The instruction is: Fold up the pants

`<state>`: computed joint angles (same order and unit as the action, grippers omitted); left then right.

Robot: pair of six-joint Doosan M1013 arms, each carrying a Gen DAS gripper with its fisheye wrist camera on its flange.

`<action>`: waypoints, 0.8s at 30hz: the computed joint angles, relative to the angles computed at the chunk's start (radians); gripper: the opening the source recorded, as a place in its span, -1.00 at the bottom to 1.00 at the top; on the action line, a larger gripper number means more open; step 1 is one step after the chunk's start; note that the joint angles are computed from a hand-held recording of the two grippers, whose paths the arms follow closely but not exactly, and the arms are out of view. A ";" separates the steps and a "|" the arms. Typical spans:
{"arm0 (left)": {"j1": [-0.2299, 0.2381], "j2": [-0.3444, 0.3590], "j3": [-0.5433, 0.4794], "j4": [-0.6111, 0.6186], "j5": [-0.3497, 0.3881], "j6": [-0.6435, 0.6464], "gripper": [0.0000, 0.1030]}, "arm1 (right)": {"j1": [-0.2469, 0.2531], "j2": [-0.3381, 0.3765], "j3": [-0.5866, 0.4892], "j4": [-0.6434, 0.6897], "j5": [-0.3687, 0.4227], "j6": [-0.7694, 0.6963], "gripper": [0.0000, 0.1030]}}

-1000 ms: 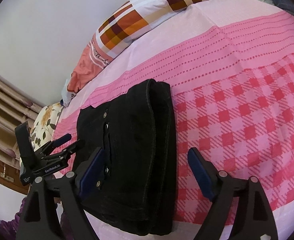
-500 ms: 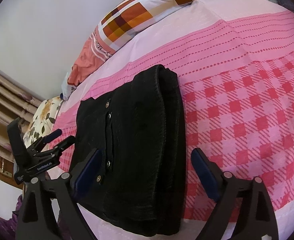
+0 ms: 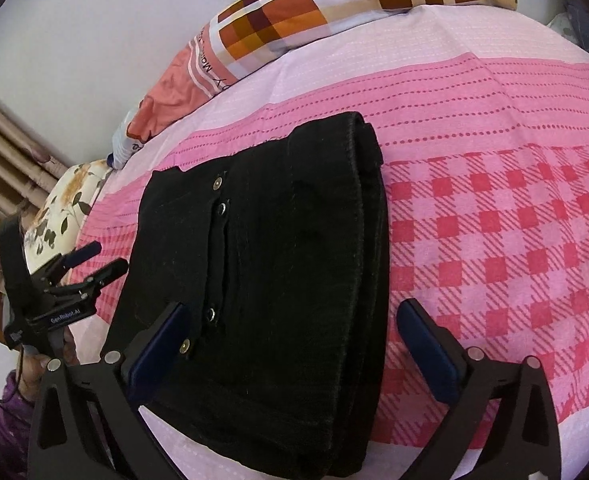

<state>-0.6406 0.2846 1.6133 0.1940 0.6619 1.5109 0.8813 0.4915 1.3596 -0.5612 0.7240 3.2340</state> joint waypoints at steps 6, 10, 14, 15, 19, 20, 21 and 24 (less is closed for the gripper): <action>0.022 0.001 0.009 -0.079 0.010 0.048 0.71 | 0.010 -0.001 0.010 -0.062 0.003 0.075 1.00; 0.049 0.004 0.005 -0.207 0.014 0.129 0.71 | 0.021 0.002 0.009 -0.107 0.018 0.110 1.00; 0.084 0.010 0.004 -0.393 0.029 0.277 0.71 | 0.016 -0.016 0.045 -0.129 -0.046 0.164 1.00; 0.092 0.014 0.000 -0.434 0.044 0.310 0.71 | 0.013 -0.024 0.061 -0.144 -0.072 0.199 1.00; 0.119 0.031 -0.016 -0.586 0.111 0.415 0.71 | 0.011 -0.049 0.112 -0.221 -0.148 0.339 1.00; 0.127 0.039 -0.024 -0.635 0.141 0.448 0.71 | 0.011 -0.054 0.124 -0.254 -0.165 0.387 1.00; 0.129 0.043 -0.029 -0.654 0.155 0.461 0.71 | 0.011 -0.057 0.132 -0.279 -0.177 0.422 1.00; 0.123 0.053 -0.042 -0.657 0.177 0.473 0.71 | 0.009 -0.076 0.175 -0.388 -0.241 0.565 1.00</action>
